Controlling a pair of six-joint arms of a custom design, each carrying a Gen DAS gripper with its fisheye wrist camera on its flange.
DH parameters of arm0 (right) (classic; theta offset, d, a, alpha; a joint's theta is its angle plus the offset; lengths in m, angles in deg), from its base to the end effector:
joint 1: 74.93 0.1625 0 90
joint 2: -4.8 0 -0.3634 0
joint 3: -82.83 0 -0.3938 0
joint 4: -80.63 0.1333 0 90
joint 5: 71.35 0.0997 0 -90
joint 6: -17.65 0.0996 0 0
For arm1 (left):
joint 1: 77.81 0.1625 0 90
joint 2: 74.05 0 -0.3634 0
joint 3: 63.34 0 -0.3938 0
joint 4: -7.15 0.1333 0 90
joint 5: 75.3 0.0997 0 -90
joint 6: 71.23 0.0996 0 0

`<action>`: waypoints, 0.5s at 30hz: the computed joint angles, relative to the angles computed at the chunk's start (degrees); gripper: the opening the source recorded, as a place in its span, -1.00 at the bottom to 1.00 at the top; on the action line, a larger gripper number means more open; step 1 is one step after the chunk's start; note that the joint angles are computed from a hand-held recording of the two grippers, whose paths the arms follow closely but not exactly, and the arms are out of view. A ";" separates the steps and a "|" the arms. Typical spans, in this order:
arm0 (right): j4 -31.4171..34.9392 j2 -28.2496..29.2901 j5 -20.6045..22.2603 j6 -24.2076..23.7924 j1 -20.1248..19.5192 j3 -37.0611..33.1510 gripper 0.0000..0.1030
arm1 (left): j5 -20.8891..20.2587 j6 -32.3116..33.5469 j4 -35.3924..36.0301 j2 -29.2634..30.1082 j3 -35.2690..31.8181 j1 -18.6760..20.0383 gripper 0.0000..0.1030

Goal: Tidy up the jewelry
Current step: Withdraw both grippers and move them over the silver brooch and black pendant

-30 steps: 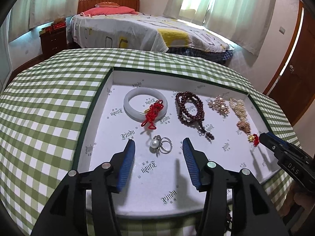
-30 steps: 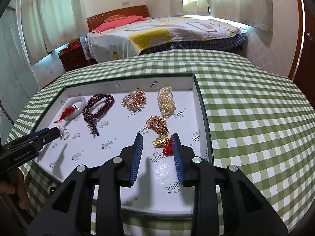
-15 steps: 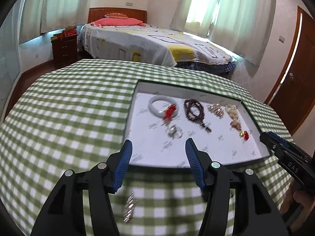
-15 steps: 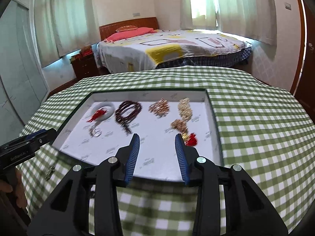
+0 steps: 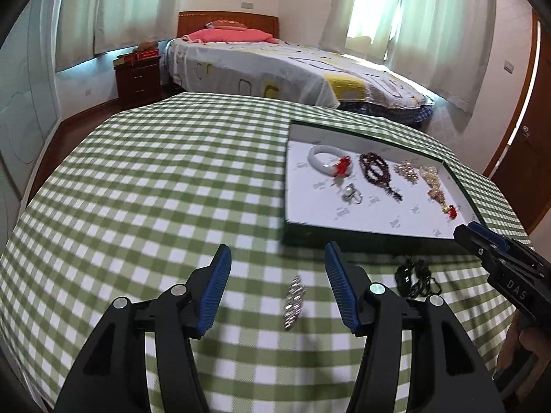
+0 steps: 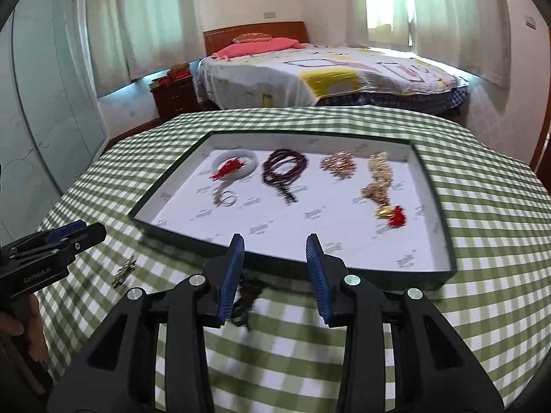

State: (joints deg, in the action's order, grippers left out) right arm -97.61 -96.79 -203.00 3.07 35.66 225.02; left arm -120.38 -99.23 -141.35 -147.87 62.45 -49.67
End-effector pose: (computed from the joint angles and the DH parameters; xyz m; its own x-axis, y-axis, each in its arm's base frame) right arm 0.1853 -0.3023 0.2857 -0.7845 0.0318 0.6194 -0.4489 0.6600 -0.6024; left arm -0.3016 -0.3922 0.1426 -0.7687 0.2979 -0.5660 0.5835 0.6891 -0.4298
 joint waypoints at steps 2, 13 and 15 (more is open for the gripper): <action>0.34 1.08 0.43 0.29 0.26 -0.08 -0.29 | 0.39 -0.83 0.81 -1.13 0.71 0.11 0.08; 1.82 5.09 2.03 1.85 0.19 -0.01 -0.29 | 1.55 -3.20 3.15 -3.42 1.77 0.98 0.08; 1.92 5.63 2.06 1.96 0.08 -0.07 -0.29 | 1.67 -3.23 3.34 -3.52 1.85 0.97 0.08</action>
